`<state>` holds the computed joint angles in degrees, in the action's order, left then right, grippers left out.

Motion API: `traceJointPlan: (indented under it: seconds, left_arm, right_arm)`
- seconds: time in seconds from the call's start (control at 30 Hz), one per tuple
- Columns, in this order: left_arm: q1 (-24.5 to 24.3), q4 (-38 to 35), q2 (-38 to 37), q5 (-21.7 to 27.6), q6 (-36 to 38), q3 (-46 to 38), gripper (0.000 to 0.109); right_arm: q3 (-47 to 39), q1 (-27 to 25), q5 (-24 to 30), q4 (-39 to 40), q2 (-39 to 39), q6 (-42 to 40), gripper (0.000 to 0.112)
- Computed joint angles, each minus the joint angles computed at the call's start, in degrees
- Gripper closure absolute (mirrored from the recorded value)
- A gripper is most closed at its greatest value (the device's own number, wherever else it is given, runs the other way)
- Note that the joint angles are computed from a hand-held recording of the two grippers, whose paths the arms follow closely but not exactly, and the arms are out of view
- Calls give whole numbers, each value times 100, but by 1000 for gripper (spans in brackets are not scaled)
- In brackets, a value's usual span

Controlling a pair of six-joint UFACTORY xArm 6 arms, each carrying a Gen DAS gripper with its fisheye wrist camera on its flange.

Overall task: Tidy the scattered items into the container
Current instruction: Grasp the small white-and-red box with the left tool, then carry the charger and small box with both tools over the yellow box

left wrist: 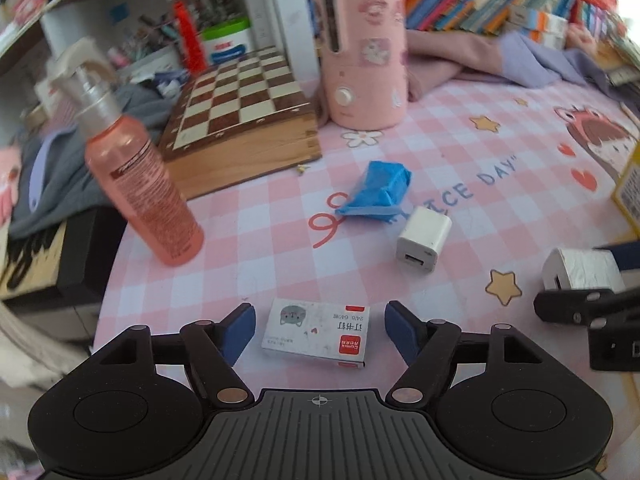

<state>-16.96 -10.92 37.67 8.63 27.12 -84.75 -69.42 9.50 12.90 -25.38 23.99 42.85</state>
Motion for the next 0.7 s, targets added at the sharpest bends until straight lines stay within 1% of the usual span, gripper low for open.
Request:
traceJointPlan:
  seconds: [0.13, 0.2, 0.27, 0.3, 0.33, 0.37, 0.5, 0.7]
  left_arm:
    - [5, -59, -26, 68, 105, 4, 35]
    - [2, -200, -48, 81, 188, 29, 35]
    - [-2, -707, -40, 185, 515, -19, 40]
    - [-1, -1123, -30, 307, 790, -79, 43]
    - [6, -1532, -27, 449, 1064, -136, 51]
    - [14, -1706, -33, 538, 1136, -162, 54]
    - [-24, -1419, -148, 437, 750, 12, 55]
    - [-169, -2263, -530, 341, 1367, 343, 55]
  right_arm:
    - [15, -9, -32, 114, 2, -123, 50]
    - [11, -8, -30, 114, 3, -116, 50]
    - [21, -5, -44, 169, 0, -170, 50]
    - [31, -1, -53, 208, -7, -209, 50]
    - [40, 2, -63, 224, -13, -232, 50]
    - [50, 2, -76, 239, -20, -259, 50]
    - [113, 0, -139, 219, -84, -281, 50]
    - [271, -42, -259, -257, -277, 172, 50]
